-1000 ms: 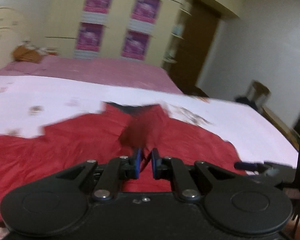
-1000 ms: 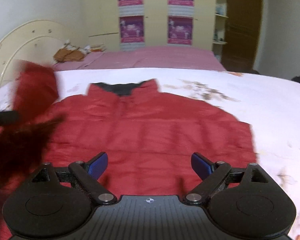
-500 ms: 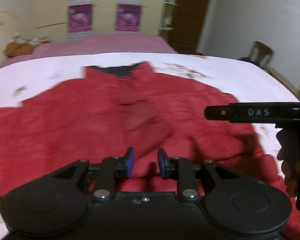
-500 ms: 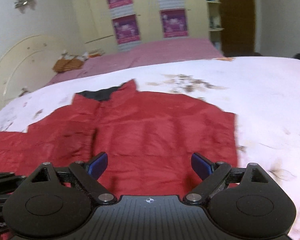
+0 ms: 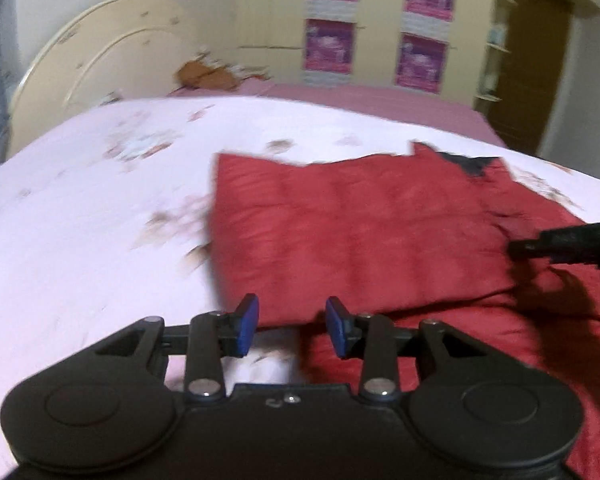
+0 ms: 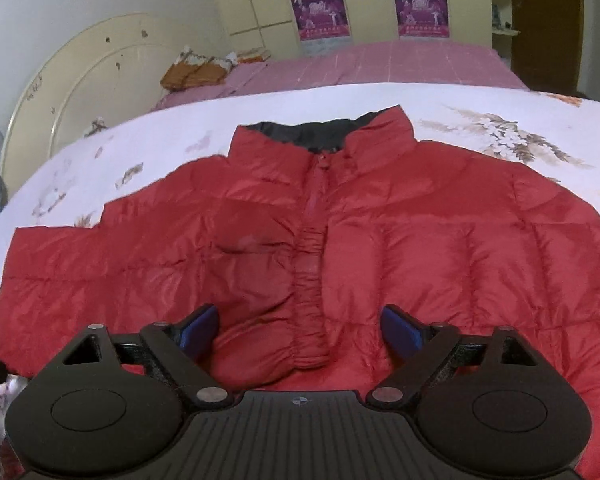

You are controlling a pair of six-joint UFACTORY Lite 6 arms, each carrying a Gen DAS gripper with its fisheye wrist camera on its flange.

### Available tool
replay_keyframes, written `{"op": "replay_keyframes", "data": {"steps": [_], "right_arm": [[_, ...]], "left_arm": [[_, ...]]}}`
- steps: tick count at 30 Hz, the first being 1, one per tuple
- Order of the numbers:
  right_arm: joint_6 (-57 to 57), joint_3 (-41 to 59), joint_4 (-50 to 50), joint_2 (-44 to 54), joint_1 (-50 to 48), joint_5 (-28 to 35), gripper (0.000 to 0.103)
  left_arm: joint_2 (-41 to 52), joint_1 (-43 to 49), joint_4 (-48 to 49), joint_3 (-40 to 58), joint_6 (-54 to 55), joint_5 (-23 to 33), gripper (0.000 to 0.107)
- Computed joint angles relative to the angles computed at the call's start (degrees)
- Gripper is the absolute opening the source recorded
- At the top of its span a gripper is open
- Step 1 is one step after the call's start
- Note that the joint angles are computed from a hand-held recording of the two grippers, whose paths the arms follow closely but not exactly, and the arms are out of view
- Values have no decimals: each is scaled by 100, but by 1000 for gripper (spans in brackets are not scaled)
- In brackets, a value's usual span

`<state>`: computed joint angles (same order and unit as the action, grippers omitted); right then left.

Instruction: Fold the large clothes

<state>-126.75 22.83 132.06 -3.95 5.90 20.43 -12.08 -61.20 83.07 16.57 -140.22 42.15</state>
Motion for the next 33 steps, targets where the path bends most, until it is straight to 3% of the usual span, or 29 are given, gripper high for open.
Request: {"op": "replay_keyframes", "data": {"steps": [1, 3, 7, 9, 11, 19, 20, 22, 23, 26, 28, 33], "right_arm": [[97, -12, -64, -94, 56, -106, 34], [153, -52, -181, -230, 21, -90, 21], [713, -403, -888, -1372, -499, -231, 20], [1586, -491, -2007, -1885, -1140, -209, 20], [1978, -466, -2704, -2057, -1777, -212, 20], [1690, -834, -3560, -1924, -3537, 33, 20], [1603, -901, -3555, -1939, -3614, 40, 20], [1442, -1065, -3410, -1995, -3644, -30, 20], [1371, -1096, -3359, -1907, -3690, -52, 20], [1018, -1178, -3124, -1655, -3685, -178, 20], [917, -1283, -3128, -1836, -3585, -334, 20], [2260, -1357, -4539, -2620, -4041, 7, 21]], "left_arm": [[71, 173, 95, 0, 3, -101, 36], [303, 354, 384, 17, -145, -153, 36], [889, 599, 1090, 311, -518, -270, 42], [1077, 570, 1382, 460, -688, -184, 59], [1312, 487, 1671, 624, -851, -44, 69], [2497, 824, 2426, 1395, -800, -121, 69], [2602, 838, 2421, 1474, -734, -103, 69], [2813, 923, 2494, 1617, -596, -39, 59], [2845, 1012, 2641, 1632, -587, -117, 47], [2664, 1251, 3024, 1443, -1003, -475, 33], [2483, 1420, 3262, 1260, -1315, -684, 33], [1458, 1516, 3133, 888, -1247, -829, 31]]}}
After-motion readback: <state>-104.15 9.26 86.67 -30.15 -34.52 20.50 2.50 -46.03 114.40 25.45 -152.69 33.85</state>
